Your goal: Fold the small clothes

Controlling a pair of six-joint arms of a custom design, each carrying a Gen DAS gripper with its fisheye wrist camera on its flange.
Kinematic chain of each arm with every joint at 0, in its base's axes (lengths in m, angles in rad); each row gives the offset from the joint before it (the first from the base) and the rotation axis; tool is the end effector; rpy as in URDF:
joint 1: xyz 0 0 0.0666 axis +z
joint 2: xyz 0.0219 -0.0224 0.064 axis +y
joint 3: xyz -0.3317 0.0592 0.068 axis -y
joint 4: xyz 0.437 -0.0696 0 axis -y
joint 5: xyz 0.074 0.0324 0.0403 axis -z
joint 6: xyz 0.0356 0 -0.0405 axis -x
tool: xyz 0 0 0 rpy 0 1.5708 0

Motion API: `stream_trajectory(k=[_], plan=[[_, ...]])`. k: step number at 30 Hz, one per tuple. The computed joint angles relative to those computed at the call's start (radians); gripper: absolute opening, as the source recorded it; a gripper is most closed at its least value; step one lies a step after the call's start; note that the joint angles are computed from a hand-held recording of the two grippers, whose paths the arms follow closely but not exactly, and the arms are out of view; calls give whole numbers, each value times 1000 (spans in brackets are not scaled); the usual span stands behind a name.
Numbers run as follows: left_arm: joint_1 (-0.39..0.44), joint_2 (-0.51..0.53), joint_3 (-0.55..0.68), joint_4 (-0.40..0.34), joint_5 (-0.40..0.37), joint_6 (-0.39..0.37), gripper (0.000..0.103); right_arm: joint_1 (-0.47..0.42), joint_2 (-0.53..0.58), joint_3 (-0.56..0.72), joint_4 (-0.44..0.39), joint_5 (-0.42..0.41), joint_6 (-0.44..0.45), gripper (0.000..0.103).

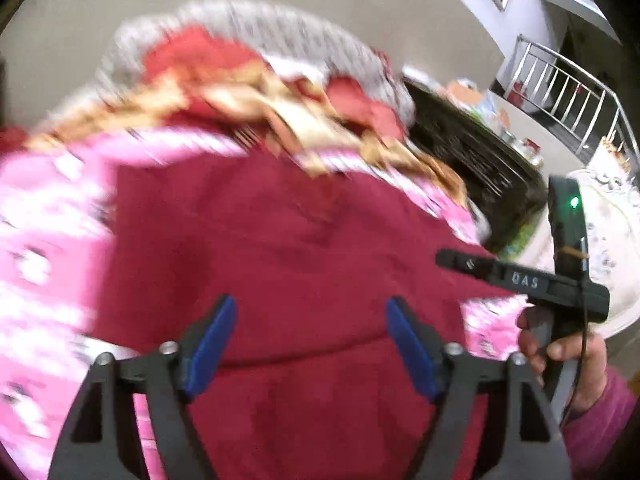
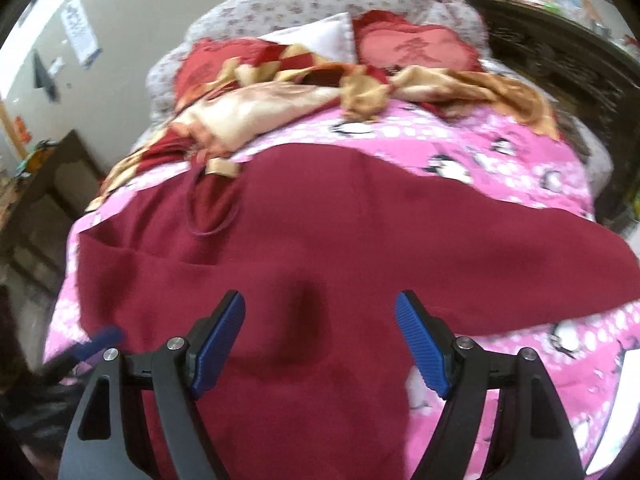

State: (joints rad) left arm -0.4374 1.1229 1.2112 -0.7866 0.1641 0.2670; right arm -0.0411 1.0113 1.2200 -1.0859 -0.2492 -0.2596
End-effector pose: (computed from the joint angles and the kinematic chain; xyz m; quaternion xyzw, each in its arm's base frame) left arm 0.4125 -0.1998 0.4273 0.1114 0.8971 -0.2150 0.3696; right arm 0.4002 -0.0081 0.4548 0.0980 0.9290 0.1530 0.3225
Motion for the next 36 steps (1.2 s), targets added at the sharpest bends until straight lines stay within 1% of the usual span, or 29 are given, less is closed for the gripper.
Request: stream_trajectory(k=[1, 2, 4, 5, 8, 9, 10, 11, 12, 13, 14, 15, 16, 17, 18, 20, 22, 25, 26, 27, 28, 31, 34, 36], plan=[[12, -15, -9, 1, -37, -18, 83, 12, 3, 0, 3, -5, 7, 81], [30, -34, -22, -6, -90, -45, 83, 26, 2, -4, 6, 10, 11, 81], [61, -39, -33, -24, -140, -68, 83, 43, 1, -12, 16, 60, 17, 81], [81, -31, -30, -41, -164, -61, 83, 50, 5, -14, 20, 80, 20, 81], [128, -9, -28, -40, -151, -7, 83, 51, 49, 1, 31, 89, 22, 81], [138, -3, -27, -39, -149, 17, 83, 50, 67, 9, 29, 89, 28, 77], [148, -5, -32, -40, -144, 27, 83, 54, 92, 19, 27, 87, 37, 69], [149, 16, -21, -36, -149, 40, 83, 59, 116, 27, 27, 75, 50, 63], [152, 22, -20, -37, -155, 44, 83, 64, 134, 32, 26, 66, 64, 52], [151, 23, -23, -40, -161, 44, 83, 73, 153, 36, 23, 62, 83, 47], [149, 29, -20, -47, -170, 43, 83, 85, 163, 36, 23, 88, 92, 42], [149, 32, -18, -56, -176, 40, 83, 92, 161, 34, 29, 105, 92, 39], [152, 37, -12, -61, -173, 36, 83, 93, 153, 32, 34, 106, 95, 36], [152, 41, -9, -58, -169, 36, 83, 89, 149, 39, 28, 90, 107, 21], [152, 42, -6, -53, -170, 37, 83, 86, 148, 47, 23, 85, 118, 9], [149, 49, 7, -51, -182, 43, 83, 74, 141, 74, 26, 85, 144, 9], [149, 59, 25, -47, -184, 57, 83, 58, 127, 98, 47, 75, 156, 8], [140, 68, 40, -28, -191, 73, 83, 46, 90, 105, 129, 168, 181, 8], [134, 78, 48, -30, -197, 72, 83, 41, 87, 107, 147, 192, 175, 8], [125, 91, 59, -35, -202, 69, 83, 27, 97, 115, 150, 198, 159, 8], [115, 103, 67, -38, -211, 67, 83, 12, 118, 126, 135, 194, 137, 8], [95, 133, 84, -37, -235, 66, 83, -2, 161, 120, 92, 240, 101, 8], [83, 187, 124, -54, -285, 64, 83, -27, 181, 101, 59, 224, 81, 8], [85, 225, 151, -59, -312, 67, 83, -41, 173, 86, 52, 203, 65, 8]])
